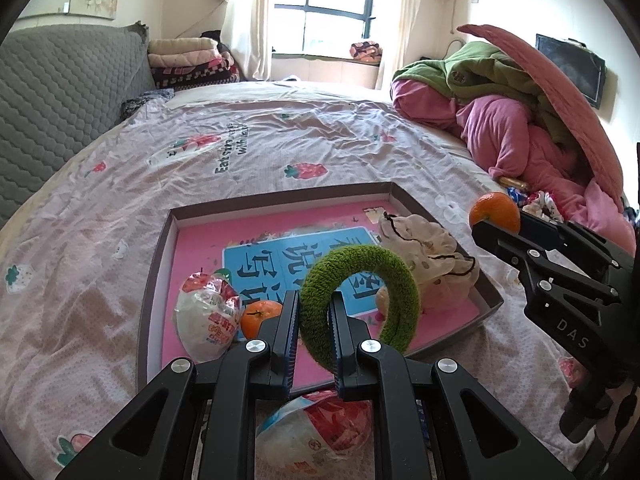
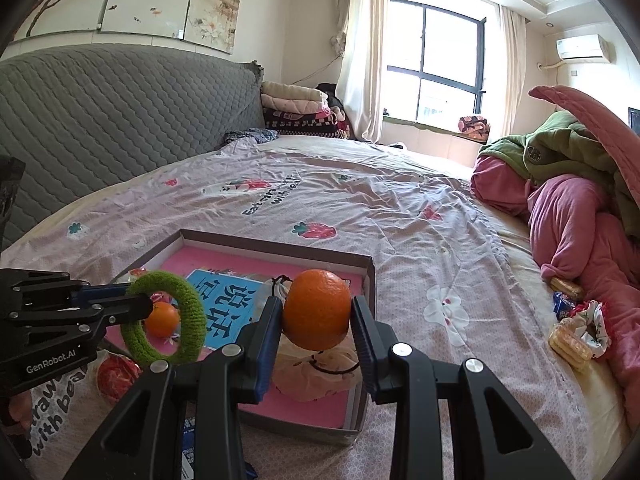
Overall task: Organize objects
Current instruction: 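Carry the green ring with left tool while right tool carries the mandarin to the tray, then lower and release the green ring in the tray while right tool releases the mandarin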
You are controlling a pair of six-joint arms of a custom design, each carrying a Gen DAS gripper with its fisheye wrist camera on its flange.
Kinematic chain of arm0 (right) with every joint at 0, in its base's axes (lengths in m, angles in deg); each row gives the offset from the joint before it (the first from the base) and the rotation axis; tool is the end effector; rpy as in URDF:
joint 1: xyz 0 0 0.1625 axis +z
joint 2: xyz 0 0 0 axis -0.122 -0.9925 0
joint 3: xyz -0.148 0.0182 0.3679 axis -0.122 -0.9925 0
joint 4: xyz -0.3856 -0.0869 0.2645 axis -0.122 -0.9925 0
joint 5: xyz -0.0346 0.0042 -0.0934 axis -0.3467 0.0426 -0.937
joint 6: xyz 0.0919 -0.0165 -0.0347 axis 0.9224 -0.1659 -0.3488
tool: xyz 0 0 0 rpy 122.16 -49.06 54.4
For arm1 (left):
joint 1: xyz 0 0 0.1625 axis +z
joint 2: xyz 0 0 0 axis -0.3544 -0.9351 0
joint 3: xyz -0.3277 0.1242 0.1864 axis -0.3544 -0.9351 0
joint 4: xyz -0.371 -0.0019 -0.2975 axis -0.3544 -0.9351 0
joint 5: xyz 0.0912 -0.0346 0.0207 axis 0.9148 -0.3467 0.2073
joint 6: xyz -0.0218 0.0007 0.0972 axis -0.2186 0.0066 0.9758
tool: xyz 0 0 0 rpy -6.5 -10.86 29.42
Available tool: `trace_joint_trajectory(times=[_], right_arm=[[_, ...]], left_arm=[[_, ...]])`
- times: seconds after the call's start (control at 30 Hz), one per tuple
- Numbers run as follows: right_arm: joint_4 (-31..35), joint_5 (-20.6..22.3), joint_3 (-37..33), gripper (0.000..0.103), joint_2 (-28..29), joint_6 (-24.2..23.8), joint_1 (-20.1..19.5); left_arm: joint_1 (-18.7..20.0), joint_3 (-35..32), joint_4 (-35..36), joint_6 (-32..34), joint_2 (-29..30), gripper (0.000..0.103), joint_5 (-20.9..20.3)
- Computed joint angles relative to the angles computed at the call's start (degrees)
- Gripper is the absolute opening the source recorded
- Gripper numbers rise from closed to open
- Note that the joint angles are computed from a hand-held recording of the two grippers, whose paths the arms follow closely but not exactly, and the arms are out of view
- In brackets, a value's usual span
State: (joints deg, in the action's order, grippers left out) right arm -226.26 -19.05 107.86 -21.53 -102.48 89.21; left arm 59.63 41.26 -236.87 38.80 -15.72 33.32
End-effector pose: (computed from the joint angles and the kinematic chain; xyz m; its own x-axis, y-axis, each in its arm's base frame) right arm 0.0485 -0.4256 0.2667 -0.6511 0.0158 0.7588 -0.6469 0.5113 -0.5657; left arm -0.3387 -0.5220 -0.0225 -0.6815 0.4702 -0.5608 0.7103 0.6095 -0.3520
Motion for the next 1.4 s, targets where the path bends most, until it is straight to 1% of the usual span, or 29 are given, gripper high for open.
trace_joint_trajectory(times=[0.2,0.5,0.73,0.87,1.0,1.2,1.4], right_arm=[[1.28,-1.03,-0.33,0.036,0.89,0.07,-0.41],[5.2,-2.74,-1.41,0.036,2.0,0.96,-1.18],[6.97,-3.73,-2.04,0.036,3.12,1.12,-1.41],[8.06,-4.52,-2.44,0.036,3.63,1.36,-1.54],[9.18,-5.32,-2.71,0.036,3.87,1.82,-1.68],[10.93,-6.02,-3.01,0.036,3.82,2.57,-1.91],[12.64,-6.51,-3.17,0.036,3.48,3.57,-2.16]], left_arm=[[0.57,-1.15,2.41,-0.53,0.86,0.014,0.04],[1.61,-4.01,5.6,-0.51,3.0,0.014,0.25],[1.99,-5.42,5.58,-2.39,4.36,0.015,1.42],[2.49,-6.04,7.84,-2.51,4.53,0.015,-0.08],[2.43,-6.16,8.9,-2.25,4.89,0.016,-0.07],[2.55,-6.44,10.93,-2.41,5.11,0.019,-0.01],[2.55,-6.13,10.92,-2.47,4.96,0.022,-0.3]])
